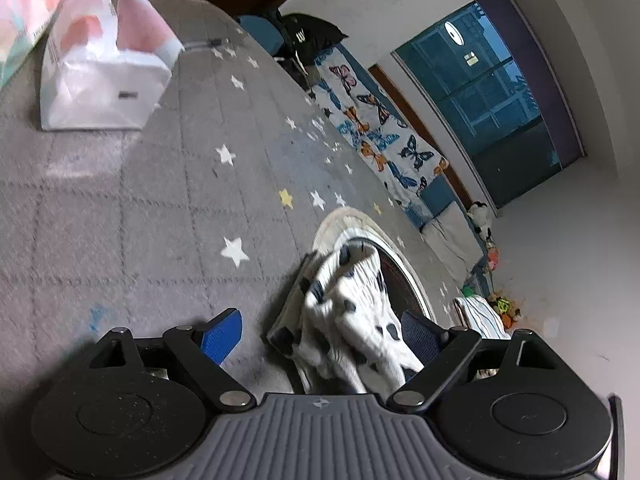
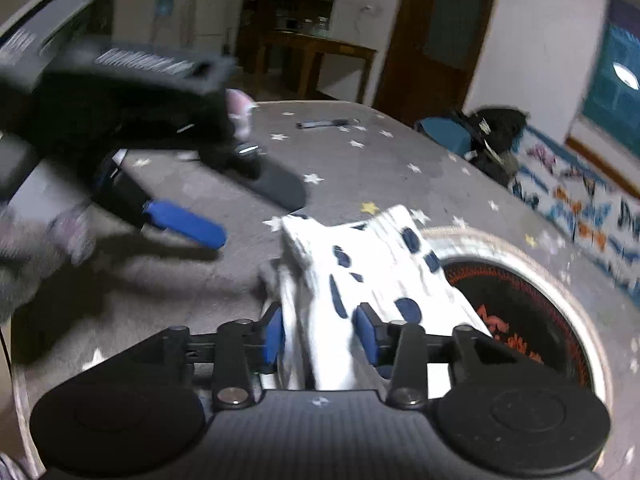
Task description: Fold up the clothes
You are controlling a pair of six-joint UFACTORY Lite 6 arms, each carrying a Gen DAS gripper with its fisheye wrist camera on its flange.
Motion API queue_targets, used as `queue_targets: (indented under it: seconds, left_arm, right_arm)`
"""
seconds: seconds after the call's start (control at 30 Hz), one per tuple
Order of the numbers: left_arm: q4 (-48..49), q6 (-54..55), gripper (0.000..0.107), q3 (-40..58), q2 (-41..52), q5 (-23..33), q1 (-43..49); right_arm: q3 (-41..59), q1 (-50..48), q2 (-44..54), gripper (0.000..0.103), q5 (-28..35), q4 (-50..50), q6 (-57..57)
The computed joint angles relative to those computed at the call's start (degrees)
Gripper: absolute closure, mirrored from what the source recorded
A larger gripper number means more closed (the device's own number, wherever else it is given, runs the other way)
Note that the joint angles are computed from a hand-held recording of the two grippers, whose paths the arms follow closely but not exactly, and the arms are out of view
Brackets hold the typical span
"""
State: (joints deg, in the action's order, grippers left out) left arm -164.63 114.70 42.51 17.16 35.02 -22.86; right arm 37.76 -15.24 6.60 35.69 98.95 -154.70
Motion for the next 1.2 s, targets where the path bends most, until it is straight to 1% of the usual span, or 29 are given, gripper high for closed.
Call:
queue_targets:
  seconds: [0.1,0.17,0.23,0.27,0.3,0.37,0.5,0.67,0.77,0.8,0.97,1.03,1.13,1.2]
  left_arm:
    - [-0.1,0.4,0.018,-0.6,-0.8,-0.2,0.0]
    - [-0.1,0.4,0.018,-0.9,-1.0,0.1,-0.1]
    - [0.4,-0.5,0.018,-1.3,-1.0,0.7,0.1]
    - [1.1,-1.3,0.018,-1.5,-1.1,1.1,0.2]
    - [1.7,-2.0,0.018,-2.1,-1.4,1.8,0.3]
    - [2.7,-3.2,0.018,-3.5,-2.1,3.7,0.3]
    - [3.8,-5.5,0.018,-4.5,-1.8,6.5,-0.9]
    - [3.8,-8.7,0.018,-2.6,2.2,8.8,-1.9]
    - [4.5,-10.6,0.017,-1.5,4.7,12.2,-2.3]
    - [4.4,-10.5,0.017,-0.7,5.5,12.5,-2.8]
    - [2.1,-9.2,0.017,4.6,9.9,12.6,-5.2]
    - [1.4,-8.5,0.015,7.0,11.6,11.6,-5.6]
    - [0.6,-9.6,0.015,10.0,13.8,8.6,-6.2]
    - [-3.8,-7.3,0.015,9.8,13.5,8.3,-7.3]
  right_arm:
    - [-2.6,2.4,-1.2,0.058,-1.8,5.0,-6.8]
    - [-1.2,3.6,1.0,0.056,-3.3,7.1,-9.3]
    - [-0.4,3.8,2.1,0.056,-3.5,7.9,-10.3]
    - [-0.1,4.0,2.3,0.059,-3.8,8.2,-10.3]
    - [0.2,4.1,2.5,0.067,-4.1,8.4,-10.1]
    - [1.6,3.5,3.1,0.076,-4.1,6.1,-6.4]
    - [4.9,1.5,4.0,0.082,-2.7,-0.8,3.8]
    - [8.5,-2.0,5.1,0.086,1.4,-8.7,14.7]
    - [10.5,-4.0,5.9,0.087,3.9,-12.1,19.6]
    - [11.2,-4.5,6.3,0.087,4.7,-13.1,21.1]
    - [9.1,-5.4,5.3,0.087,5.3,-12.7,19.3]
    - [7.7,-5.4,4.3,0.087,5.4,-12.1,18.0]
    - [7.1,-5.6,3.8,0.087,5.7,-11.3,16.7]
    - [7.0,-5.8,3.8,0.087,6.1,-11.4,16.5]
